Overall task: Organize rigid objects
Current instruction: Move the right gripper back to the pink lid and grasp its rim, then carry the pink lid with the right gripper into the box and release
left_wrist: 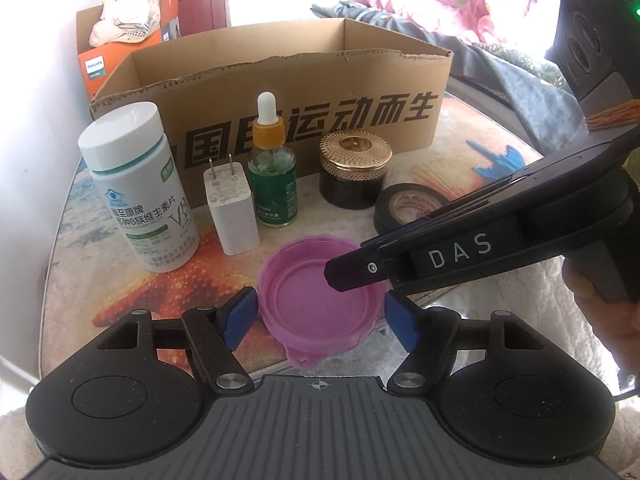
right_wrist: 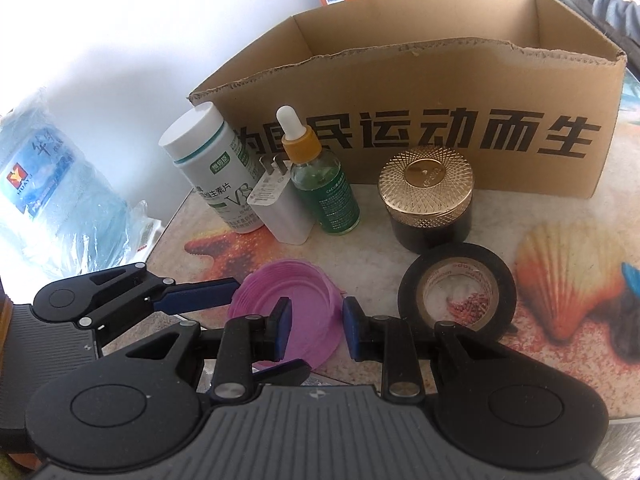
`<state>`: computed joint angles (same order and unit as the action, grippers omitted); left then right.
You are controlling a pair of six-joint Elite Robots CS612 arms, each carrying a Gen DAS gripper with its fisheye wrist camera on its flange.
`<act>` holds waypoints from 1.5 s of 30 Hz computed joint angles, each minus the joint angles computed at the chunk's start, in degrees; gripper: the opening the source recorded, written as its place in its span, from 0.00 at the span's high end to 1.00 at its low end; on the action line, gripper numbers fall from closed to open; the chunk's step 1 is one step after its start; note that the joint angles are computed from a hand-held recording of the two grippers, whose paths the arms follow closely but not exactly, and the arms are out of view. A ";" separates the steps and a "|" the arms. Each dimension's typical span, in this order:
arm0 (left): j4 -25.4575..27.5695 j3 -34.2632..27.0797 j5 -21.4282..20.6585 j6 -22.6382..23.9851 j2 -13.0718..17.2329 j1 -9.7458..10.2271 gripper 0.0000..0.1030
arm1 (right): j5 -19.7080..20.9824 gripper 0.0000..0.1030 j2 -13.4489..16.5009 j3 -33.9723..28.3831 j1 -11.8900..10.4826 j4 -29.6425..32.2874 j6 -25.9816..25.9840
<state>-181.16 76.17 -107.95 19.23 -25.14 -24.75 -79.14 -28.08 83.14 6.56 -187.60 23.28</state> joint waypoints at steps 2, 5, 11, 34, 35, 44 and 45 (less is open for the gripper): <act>-0.10 -0.13 0.30 -0.03 0.16 -0.08 0.31 | 0.01 0.71 0.01 0.01 -0.04 0.16 0.12; -0.67 -0.23 0.42 0.06 0.36 -0.13 0.31 | -0.23 0.71 0.12 -0.22 -0.03 0.52 0.09; -1.72 -0.42 0.75 -0.01 0.73 -0.19 0.31 | -0.07 0.71 0.53 -0.84 -0.14 1.00 0.47; -10.59 2.41 2.24 -0.98 -0.54 -0.38 0.32 | -1.38 0.71 -0.76 1.17 0.48 -4.41 -1.61; -11.43 2.70 2.40 -0.97 -0.69 -0.42 0.32 | -1.56 0.71 -0.96 1.44 0.54 -5.02 -1.82; -18.54 3.22 2.19 -1.18 -1.60 -0.38 0.32 | -3.69 0.71 -3.21 2.71 0.80 -10.17 -4.94; -19.03 2.81 2.16 -1.15 -1.61 -0.39 0.32 | -3.93 0.71 -3.46 2.52 0.75 -10.38 -5.60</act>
<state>-200.18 78.99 -105.80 18.08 -26.75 -25.15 -83.07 -31.55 85.67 7.31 -197.98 17.68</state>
